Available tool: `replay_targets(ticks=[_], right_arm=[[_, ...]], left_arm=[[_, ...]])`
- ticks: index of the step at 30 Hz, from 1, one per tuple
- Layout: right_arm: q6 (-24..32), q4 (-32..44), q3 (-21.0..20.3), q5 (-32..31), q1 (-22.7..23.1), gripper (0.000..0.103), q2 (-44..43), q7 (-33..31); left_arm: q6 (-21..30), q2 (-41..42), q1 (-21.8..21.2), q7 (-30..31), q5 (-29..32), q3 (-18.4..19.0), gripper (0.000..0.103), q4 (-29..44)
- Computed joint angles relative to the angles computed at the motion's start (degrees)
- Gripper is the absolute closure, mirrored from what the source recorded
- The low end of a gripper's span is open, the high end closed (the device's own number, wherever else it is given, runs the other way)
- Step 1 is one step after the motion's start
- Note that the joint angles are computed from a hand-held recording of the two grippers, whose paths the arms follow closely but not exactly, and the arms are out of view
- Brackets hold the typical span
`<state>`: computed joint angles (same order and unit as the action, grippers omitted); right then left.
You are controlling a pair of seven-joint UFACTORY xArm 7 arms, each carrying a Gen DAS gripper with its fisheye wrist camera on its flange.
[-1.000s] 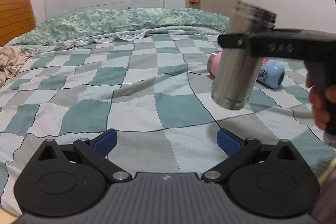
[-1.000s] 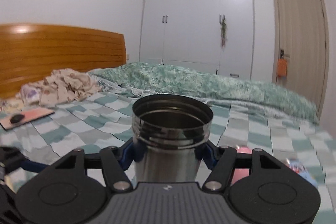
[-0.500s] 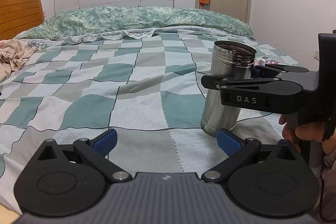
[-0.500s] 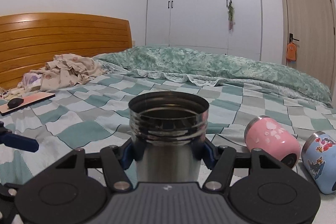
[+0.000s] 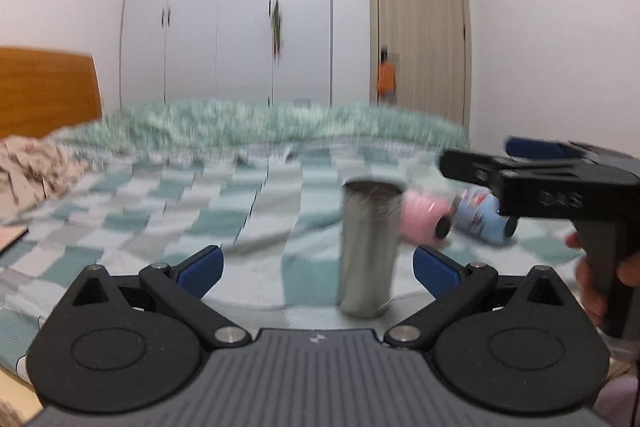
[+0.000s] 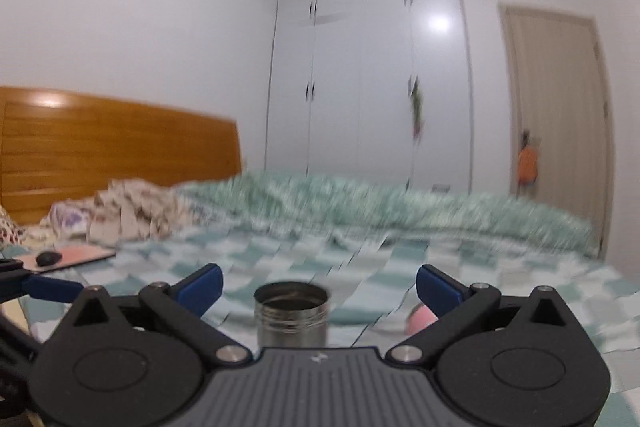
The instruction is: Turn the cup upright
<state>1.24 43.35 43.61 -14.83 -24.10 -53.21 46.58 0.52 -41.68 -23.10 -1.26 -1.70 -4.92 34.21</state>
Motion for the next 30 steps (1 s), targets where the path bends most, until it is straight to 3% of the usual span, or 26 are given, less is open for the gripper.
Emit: replay_targets(ticks=[3,7,12,16,22,30], right_arm=[[4.37,-6.4,-4.31,0.18,7.17,0.0,-9.07,-0.41],[15.68,-13.59,-6.72,0.19,16.73,0.0,-21.03,-0.22],[29.1,-18.9,-5.3,0.48,26.01,0.0,-31.44,2.8],[36.37,-21.94,-2.62,0.38,31.63,0.0,-36.68,6.59],[40.34,-23.54,0.23,-1.62,35.29,0.0,-37.79,10.95],[41.63,-23.78,0.81,-4.57,36.6,0.0,-36.75,15.25]], left_arm=[[-3.69,-5.0,3.58,-5.56,-0.86,-6.86,0.0,-4.35],[-5.77,-11.36,6.48,-13.87,-1.26,-14.43,0.0,-9.52],[-5.42,-15.7,8.51,-21.8,-0.01,-21.21,0.0,-12.91],[-6.05,-17.62,10.19,-26.21,2.17,-25.11,0.0,-14.93],[-8.85,-20.42,13.93,-32.01,5.54,-29.96,0.0,-17.64],[-12.0,-21.42,14.77,-35.65,8.24,-30.56,0.0,-20.19]])
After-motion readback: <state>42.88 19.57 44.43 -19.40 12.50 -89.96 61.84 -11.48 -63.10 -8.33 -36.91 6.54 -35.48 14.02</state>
